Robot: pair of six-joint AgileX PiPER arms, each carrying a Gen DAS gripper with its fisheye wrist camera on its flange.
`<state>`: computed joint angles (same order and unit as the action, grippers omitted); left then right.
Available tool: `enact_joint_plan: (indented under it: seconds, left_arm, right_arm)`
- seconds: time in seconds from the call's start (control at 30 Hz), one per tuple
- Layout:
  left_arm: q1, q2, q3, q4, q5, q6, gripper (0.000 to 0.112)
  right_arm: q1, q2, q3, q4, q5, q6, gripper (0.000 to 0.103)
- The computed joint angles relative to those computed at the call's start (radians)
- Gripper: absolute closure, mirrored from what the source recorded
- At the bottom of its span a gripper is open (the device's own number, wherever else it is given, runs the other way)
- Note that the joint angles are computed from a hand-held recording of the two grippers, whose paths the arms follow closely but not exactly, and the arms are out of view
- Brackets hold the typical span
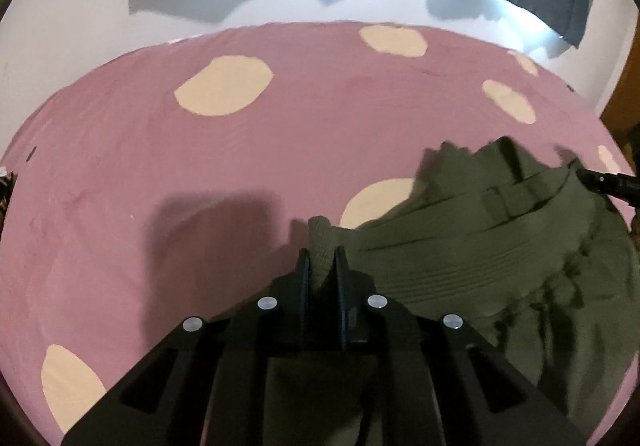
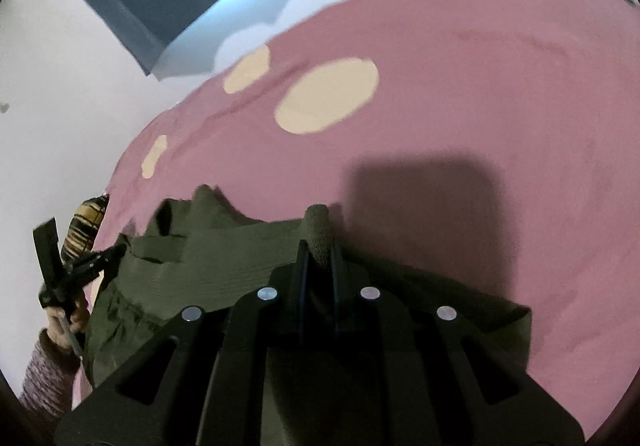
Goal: Fold small clothes
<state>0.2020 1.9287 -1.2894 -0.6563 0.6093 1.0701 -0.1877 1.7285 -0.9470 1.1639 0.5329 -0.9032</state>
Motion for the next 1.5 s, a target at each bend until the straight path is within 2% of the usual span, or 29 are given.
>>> enact_joint_plan:
  seconds: [0.47,0.67,0.77,0.83,0.87,0.9,0.93,0.97,1.0,1.1,1.17,1.23,1.3,1.33,1.4,1.5]
  left_arm:
    - [-0.016,0.012,0.025,-0.014,-0.067,-0.002,0.097]
    - [-0.019,0.0,0.062,-0.054,-0.119,0.032,0.091]
    - [-0.03,-0.014,0.082,-0.018,-0.174,-0.019,0.073]
    - [-0.038,-0.027,0.094,0.043,-0.226,-0.106,0.047]
    - [-0.037,-0.035,0.102,0.058,-0.245,-0.13,0.041]
    - [-0.034,-0.048,0.113,0.054,-0.258,-0.133,0.035]
    - [-0.028,-0.059,0.123,0.032,-0.259,-0.114,0.034]
    - [-0.019,-0.077,0.136,0.009,-0.253,-0.089,0.032]
    - [-0.014,-0.096,0.151,0.005,-0.252,-0.082,0.03]
    - [-0.002,-0.155,0.195,0.029,-0.246,-0.099,0.026]
    - [-0.005,-0.208,0.24,0.136,-0.271,-0.207,0.026]
    - [-0.006,-0.258,0.288,0.203,-0.282,-0.258,0.026]
    - [0.004,-0.324,0.359,0.201,-0.298,-0.223,0.026]
    - [0.012,-0.356,0.398,0.182,-0.315,-0.195,0.026]
    - [0.054,-0.43,0.468,0.054,-0.296,-0.07,0.026]
    - [0.145,-0.506,0.522,-0.067,-0.194,0.037,0.026]
  right_arm:
    - [-0.034,0.054,-0.012,0.075,0.05,-0.043,0.093]
    - [-0.05,0.068,-0.016,0.104,0.076,-0.062,0.093]
    - [-0.052,0.062,-0.013,0.103,0.079,-0.054,0.091]
    - [-0.059,0.057,-0.013,0.1,0.093,-0.039,0.086]
    - [-0.064,0.053,-0.01,0.108,0.104,-0.035,0.079]
    - [-0.072,0.046,-0.005,0.121,0.12,-0.036,0.067]
    - [-0.076,0.036,0.004,0.136,0.135,-0.045,0.059]
    - [-0.072,0.023,0.011,0.138,0.134,-0.047,0.046]
    - [-0.059,-0.009,0.022,0.116,0.116,-0.028,0.038]
    - [0.0,-0.087,0.045,-0.017,0.03,0.083,0.036]
    - [0.043,-0.16,0.083,-0.114,-0.03,0.158,0.036]
    - [0.042,-0.223,0.128,-0.081,-0.01,0.132,0.036]
    - [0.045,-0.304,0.183,-0.048,0.006,0.12,0.036]
    - [0.053,-0.335,0.2,-0.057,0.004,0.14,0.036]
    - [0.065,-0.416,0.25,-0.026,0.029,0.133,0.036]
    - [0.115,-0.503,0.299,-0.022,0.026,0.178,0.036]
